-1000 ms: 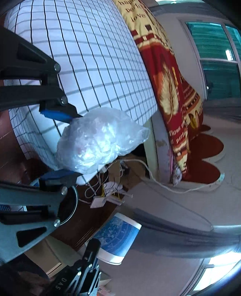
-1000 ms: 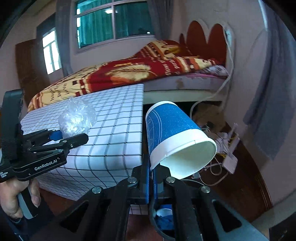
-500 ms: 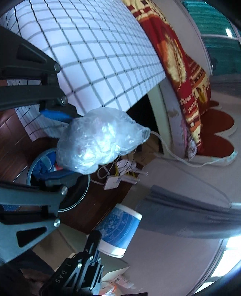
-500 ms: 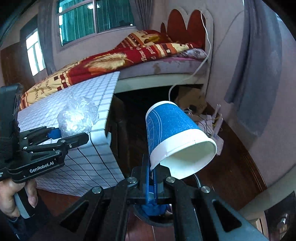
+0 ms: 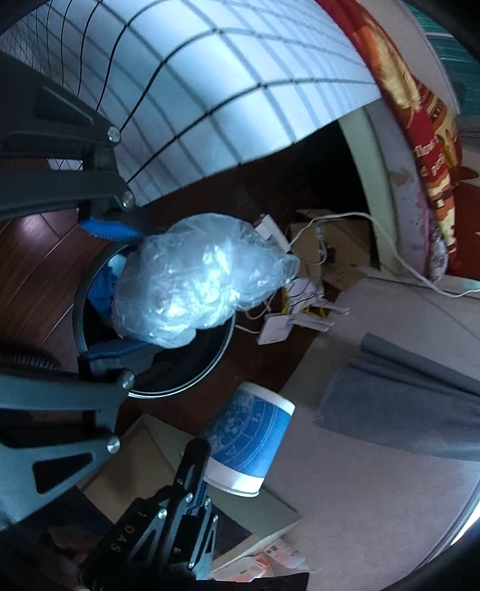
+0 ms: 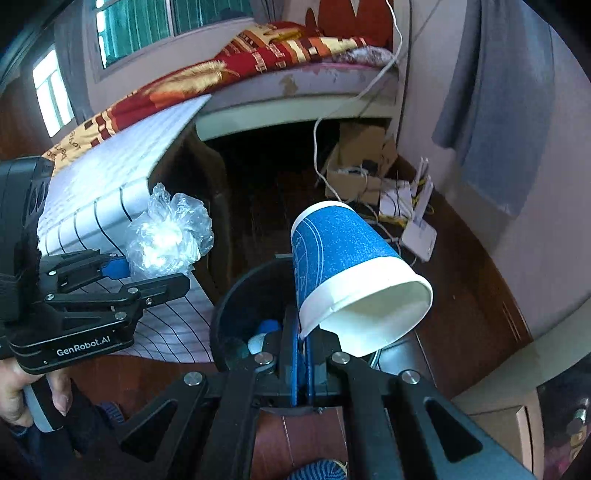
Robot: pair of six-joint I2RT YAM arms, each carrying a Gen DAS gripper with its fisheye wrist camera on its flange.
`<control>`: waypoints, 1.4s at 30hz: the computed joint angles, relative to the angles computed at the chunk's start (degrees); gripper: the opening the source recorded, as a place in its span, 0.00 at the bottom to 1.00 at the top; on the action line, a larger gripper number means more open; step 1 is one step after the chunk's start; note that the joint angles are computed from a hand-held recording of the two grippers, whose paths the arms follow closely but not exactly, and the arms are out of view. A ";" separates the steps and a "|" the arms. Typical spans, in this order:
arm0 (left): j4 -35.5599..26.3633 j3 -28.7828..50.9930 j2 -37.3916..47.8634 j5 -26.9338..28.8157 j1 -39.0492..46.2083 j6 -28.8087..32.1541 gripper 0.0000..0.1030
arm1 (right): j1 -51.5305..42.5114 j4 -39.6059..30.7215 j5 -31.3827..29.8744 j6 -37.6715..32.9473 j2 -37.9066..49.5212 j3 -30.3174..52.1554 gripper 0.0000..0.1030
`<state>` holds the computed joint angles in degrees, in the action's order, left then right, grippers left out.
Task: Collect trash
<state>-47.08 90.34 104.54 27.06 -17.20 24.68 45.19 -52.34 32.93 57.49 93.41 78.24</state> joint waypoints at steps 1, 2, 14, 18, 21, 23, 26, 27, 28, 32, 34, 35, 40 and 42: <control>-0.29 0.01 0.23 -0.21 -0.12 0.16 0.45 | -0.22 0.92 -0.55 0.04 -0.40 -1.42 0.04; -0.48 0.00 0.59 -0.60 -0.48 0.22 0.45 | -0.23 1.27 -0.80 0.20 -0.52 -2.00 0.04; -3.94 5.24 9.10 -3.25 -2.84 -0.50 0.45 | -4.53 10.41 -9.53 -4.17 0.76 -10.40 0.04; -3.58 5.53 11.34 -3.23 -3.22 -0.44 0.45 | -5.79 12.46 -11.83 -5.61 2.47 -11.39 0.04; -3.72 6.10 13.13 -2.98 -3.27 -1.43 0.45 | -6.50 14.10 -13.29 -6.33 3.90 -12.01 0.04; -3.64 6.72 14.34 -3.02 -3.55 -1.68 0.45 | -7.16 15.55 -14.61 -7.68 5.11 -12.18 0.04; -3.36 6.43 15.12 -3.22 -3.61 -1.47 0.45 | -7.90 17.47 -16.62 -10.27 7.42 -11.61 0.04; -3.82 6.89 15.78 -3.20 -3.65 -1.35 0.45 | -8.13 18.09 -17.29 -11.09 7.99 -11.55 0.04; -4.74 7.68 16.71 -2.96 -3.63 -0.96 0.47 | -8.85 18.59 -19.07 -13.04 9.49 -11.10 0.04; -5.82 9.20 19.85 -5.33 -3.35 -2.01 0.81 | -9.72 16.92 -19.47 -13.30 11.85 -11.84 0.70; -3.47 6.93 18.84 -6.47 -2.89 -2.52 0.85 | -9.18 16.10 -17.40 -11.72 10.58 -13.06 0.80; -2.77 6.30 18.67 -7.08 -2.84 -3.01 0.87 | -9.15 15.96 -17.04 -11.33 10.05 -13.44 0.80; 1.15 2.54 16.08 -9.51 -3.23 -3.75 0.88 | -10.16 14.73 -15.33 -6.66 8.27 -15.03 1.00; 2.95 0.82 14.59 -10.07 -3.27 -3.66 0.88 | -10.40 14.62 -15.21 -5.23 7.82 -15.77 1.00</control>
